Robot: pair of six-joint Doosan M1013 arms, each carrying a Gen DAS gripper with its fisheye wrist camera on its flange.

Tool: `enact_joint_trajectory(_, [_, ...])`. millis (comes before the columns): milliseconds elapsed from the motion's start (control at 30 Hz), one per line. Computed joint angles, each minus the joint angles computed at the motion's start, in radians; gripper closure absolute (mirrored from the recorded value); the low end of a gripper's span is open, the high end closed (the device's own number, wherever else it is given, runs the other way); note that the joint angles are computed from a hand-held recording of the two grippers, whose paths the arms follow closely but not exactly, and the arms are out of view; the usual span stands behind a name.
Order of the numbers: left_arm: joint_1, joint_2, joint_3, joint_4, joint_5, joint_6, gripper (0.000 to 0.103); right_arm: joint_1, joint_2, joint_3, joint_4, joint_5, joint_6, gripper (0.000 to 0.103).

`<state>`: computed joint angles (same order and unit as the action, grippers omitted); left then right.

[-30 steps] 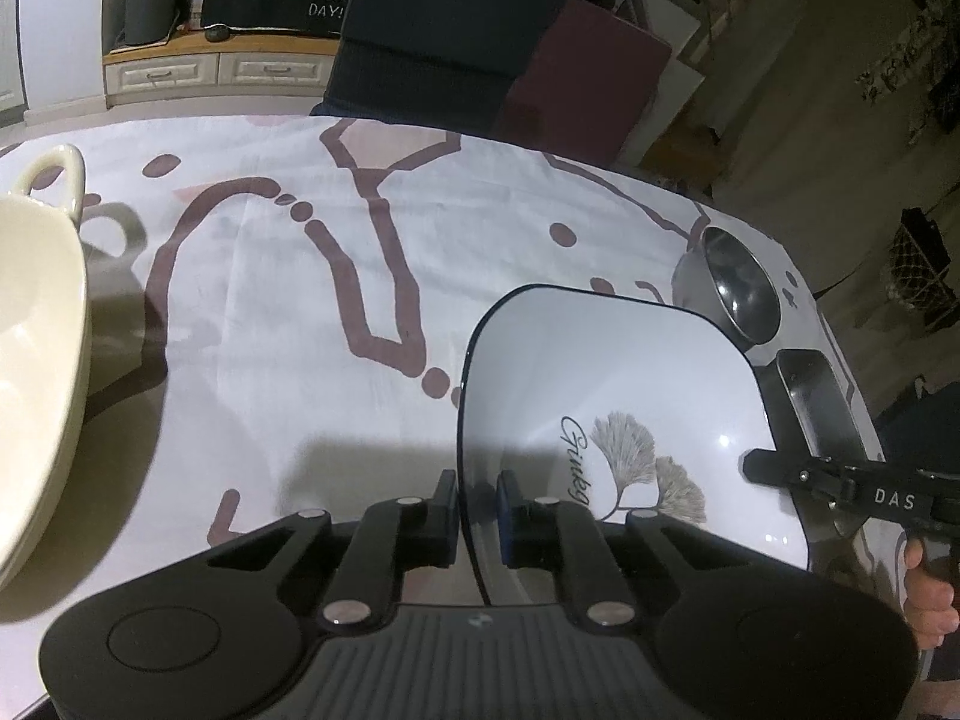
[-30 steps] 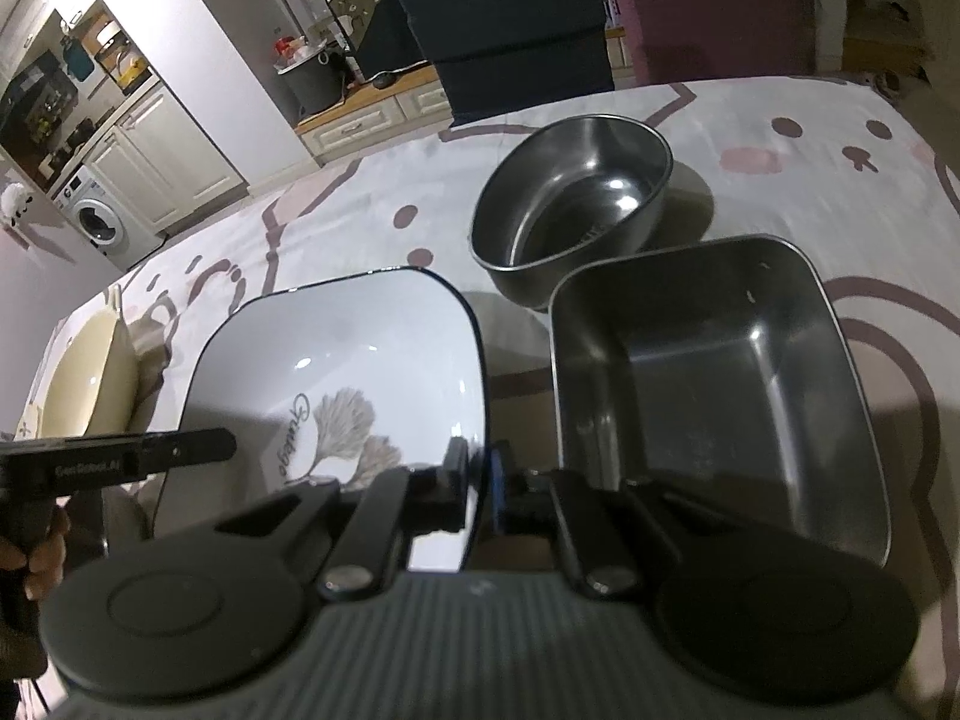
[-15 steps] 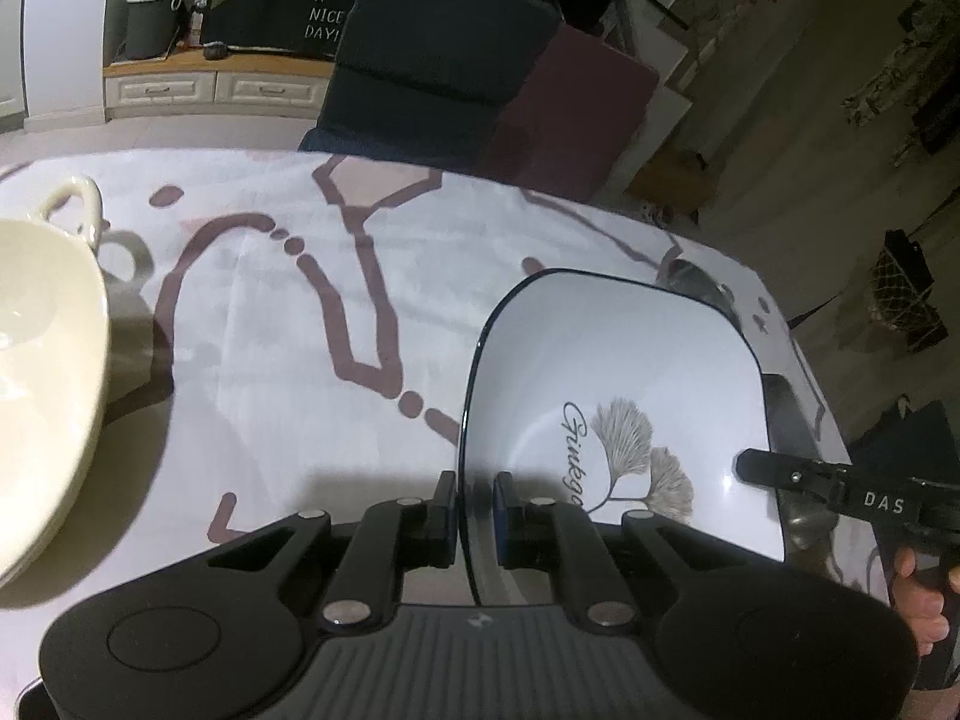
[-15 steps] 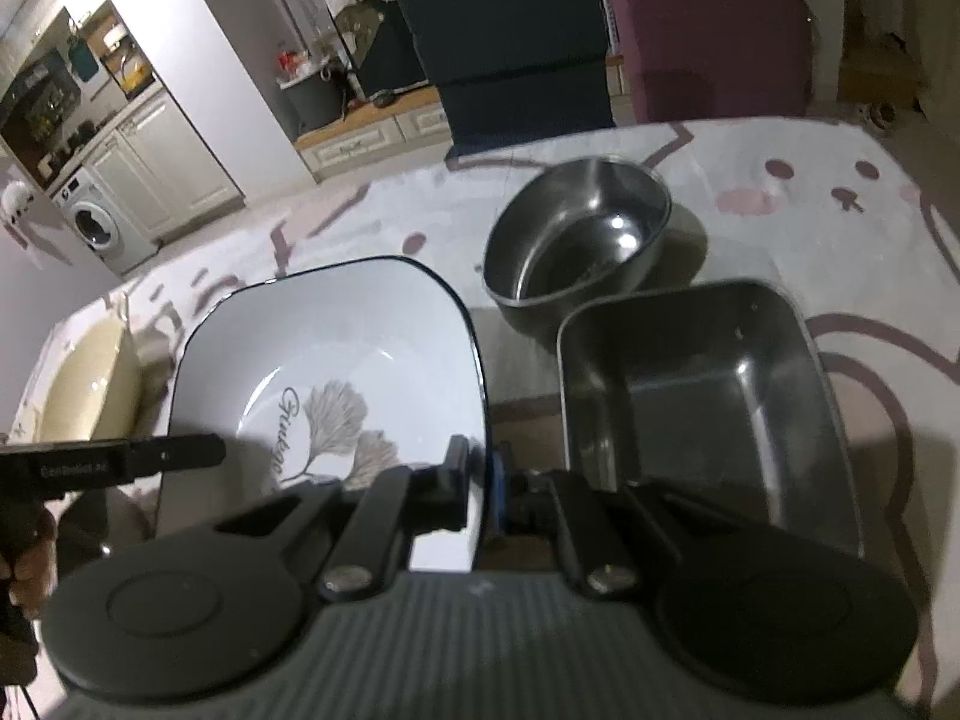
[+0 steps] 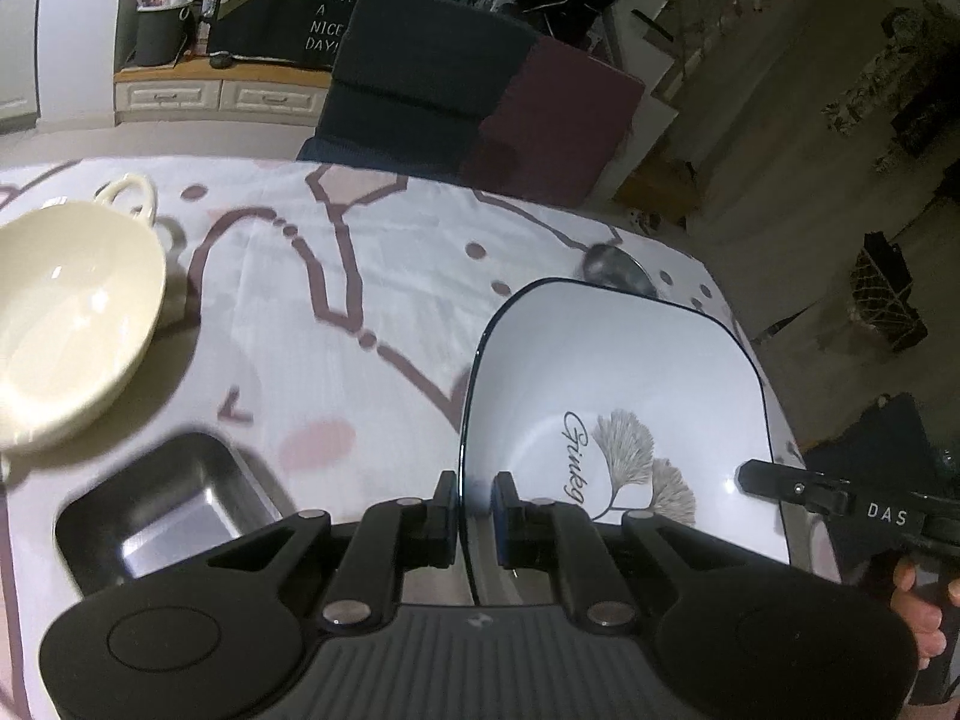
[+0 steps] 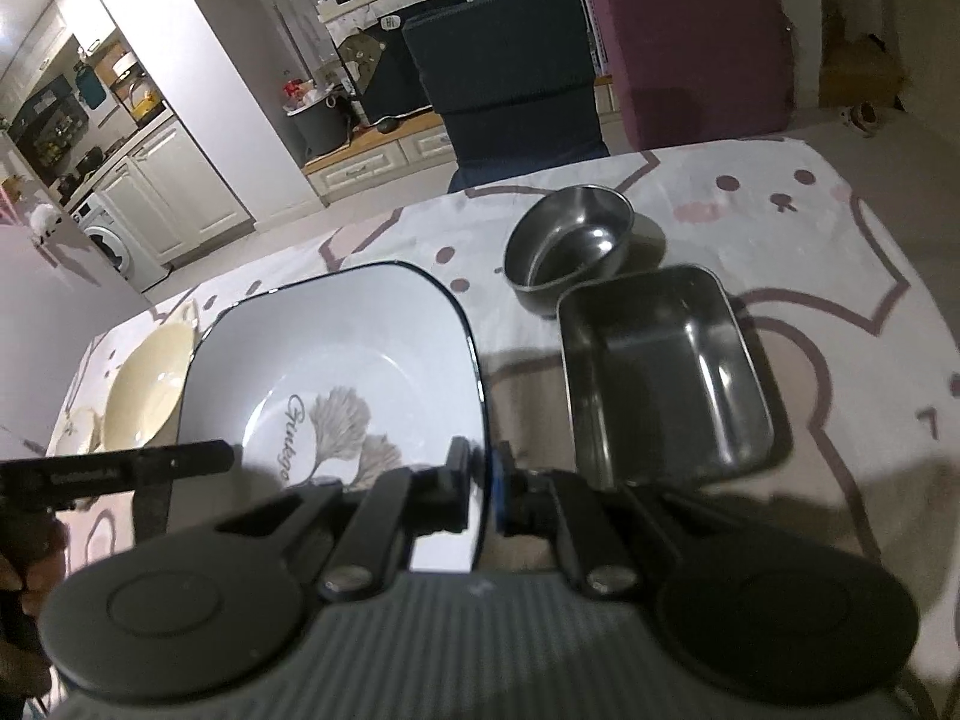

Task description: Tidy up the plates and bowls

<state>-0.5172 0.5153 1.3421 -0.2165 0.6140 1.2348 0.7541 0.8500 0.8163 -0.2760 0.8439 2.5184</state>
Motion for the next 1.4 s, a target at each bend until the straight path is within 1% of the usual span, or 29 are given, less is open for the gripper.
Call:
enact_joint_trajectory(133, [-0.017,-0.040,0.056,0.012,-0.017,-0.047,0.091,0.018,-0.040,0.063,-0.022,-0.017,0.035,0.094])
enact_joint_trajectory(300, [-0.039,-0.081,0.123,0.029,-0.038,-0.088,0.091,0.036,-0.065,0.115,-0.021,-0.008,0.044,0.093])
enact_joint_trajectory(433, [-0.051,-0.096,0.172,0.030,-0.046,-0.124,0.091,0.046,-0.076,0.152,0.001,-0.002,0.040,0.093])
enact_joint_trajectory(567, [-0.059,-0.095,0.200,0.014,-0.032,-0.138,0.091,0.054,-0.074,0.162,0.029,0.025,0.015,0.093])
enact_joint_trajectory(667, [-0.064,-0.092,0.210,0.013,-0.021,-0.137,0.091,0.058,-0.063,0.152,0.041,0.065,-0.004,0.092])
enact_joint_trajectory(800, [-0.067,-0.093,0.220,0.013,-0.017,-0.143,0.091,0.060,-0.059,0.158,0.075,0.090,-0.036,0.092])
enact_joint_trajectory(967, [-0.072,-0.085,0.213,0.035,0.018,-0.160,0.091,0.060,-0.041,0.135,0.098,0.127,-0.073,0.091])
enact_joint_trajectory(1400, [-0.070,-0.080,0.209,0.052,0.054,-0.164,0.091,0.062,-0.024,0.114,0.115,0.140,-0.111,0.091])
